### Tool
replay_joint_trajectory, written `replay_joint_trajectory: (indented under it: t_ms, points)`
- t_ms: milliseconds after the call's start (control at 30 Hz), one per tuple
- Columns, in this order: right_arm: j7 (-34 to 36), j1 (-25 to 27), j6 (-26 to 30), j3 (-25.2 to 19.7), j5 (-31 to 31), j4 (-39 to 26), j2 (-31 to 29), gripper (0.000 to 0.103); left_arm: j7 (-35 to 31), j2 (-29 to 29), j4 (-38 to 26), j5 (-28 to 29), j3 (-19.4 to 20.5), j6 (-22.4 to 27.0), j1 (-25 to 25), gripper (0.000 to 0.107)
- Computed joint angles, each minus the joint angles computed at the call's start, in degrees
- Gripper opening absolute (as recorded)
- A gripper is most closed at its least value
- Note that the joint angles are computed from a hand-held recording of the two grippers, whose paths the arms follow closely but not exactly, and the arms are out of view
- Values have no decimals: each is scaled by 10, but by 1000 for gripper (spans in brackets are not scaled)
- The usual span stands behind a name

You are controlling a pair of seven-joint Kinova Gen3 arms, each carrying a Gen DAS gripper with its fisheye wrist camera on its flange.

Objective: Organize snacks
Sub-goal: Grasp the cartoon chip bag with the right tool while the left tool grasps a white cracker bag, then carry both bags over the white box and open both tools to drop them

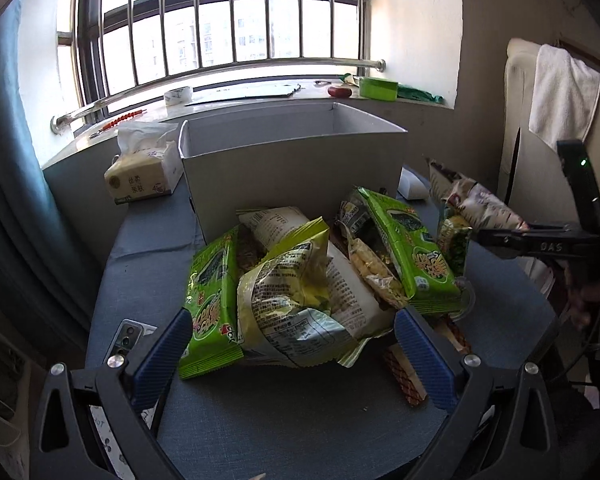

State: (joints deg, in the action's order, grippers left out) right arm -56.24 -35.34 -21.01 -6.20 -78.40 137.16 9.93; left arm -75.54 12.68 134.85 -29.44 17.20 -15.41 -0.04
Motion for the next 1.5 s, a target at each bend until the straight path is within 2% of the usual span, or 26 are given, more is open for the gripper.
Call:
replay_joint_trajectory:
  t_ms: [133, 267, 300, 367, 400, 467, 500, 533, 633, 800, 933, 967, 1033, 1133, 1200, 1300, 1400, 1500]
  points:
    - [-54, -4, -25, -22, 28, 25, -38, 44, -68, 30, -40, 31, -31, 27, 47, 103]
    - [-89, 7, -29, -40, 53, 39, -66, 44, -108, 61, -91, 54, -21, 65, 49, 101]
    - [-90, 8, -33, -46, 51, 42, -73, 44, -115, 70, -103, 56, -11, 77, 43, 95]
    - [-72, 8, -42, -60, 28, 44, -84, 44, -127, 89, -130, 54, 26, 119, 16, 68]
    - [-64, 10, -43, -65, 22, 42, -85, 44, -132, 99, -139, 54, 45, 134, 1, 44]
    - [-77, 17, -42, -71, 33, 45, -87, 44, -151, 103, -137, 65, 68, 135, -20, 39]
    - [-97, 19, -41, -73, 48, 50, -88, 44, -171, 102, -127, 74, 84, 122, -37, 28]
    - [-120, 23, -38, -74, 68, 52, -88, 44, -185, 99, -117, 74, 104, 111, -59, 23]
    - [-162, 26, -47, -79, 105, 58, -89, 44, -173, 92, -93, 53, 180, 90, -139, 15]
    - [-146, 26, -49, -81, 102, 44, -90, 44, -155, 93, -69, 16, 307, 70, -272, 10]
    - [-108, 33, -38, -76, 96, 18, -91, 44, -68, 82, -56, -61, 398, 31, -378, 9]
    - [-99, 35, -30, -67, 101, 8, -90, 44, -48, 83, -57, -79, 423, 23, -404, 9]
    - [-67, 16, -5, -21, 100, -21, -84, 44, -29, 89, -70, -89, 465, 16, -441, 9]
    - [-1, -9, 47, 59, 83, -80, -63, 44, -31, 98, -114, -75, 468, 16, -427, 9]
    - [17, -17, 94, 112, 92, -128, -36, 44, -2, 123, -163, -99, 466, 43, -408, 9]
    - [28, -27, 164, 188, 93, -202, 17, 44, 18, 152, -243, -99, 422, 82, -341, 9]
    - [-33, -50, 234, 268, 152, -269, 69, 44, -21, 183, -323, -43, 363, 124, -262, 9]
    - [-94, -83, 294, 348, 205, -327, 118, 47, -17, 212, -402, -13, 301, 180, -186, 12]
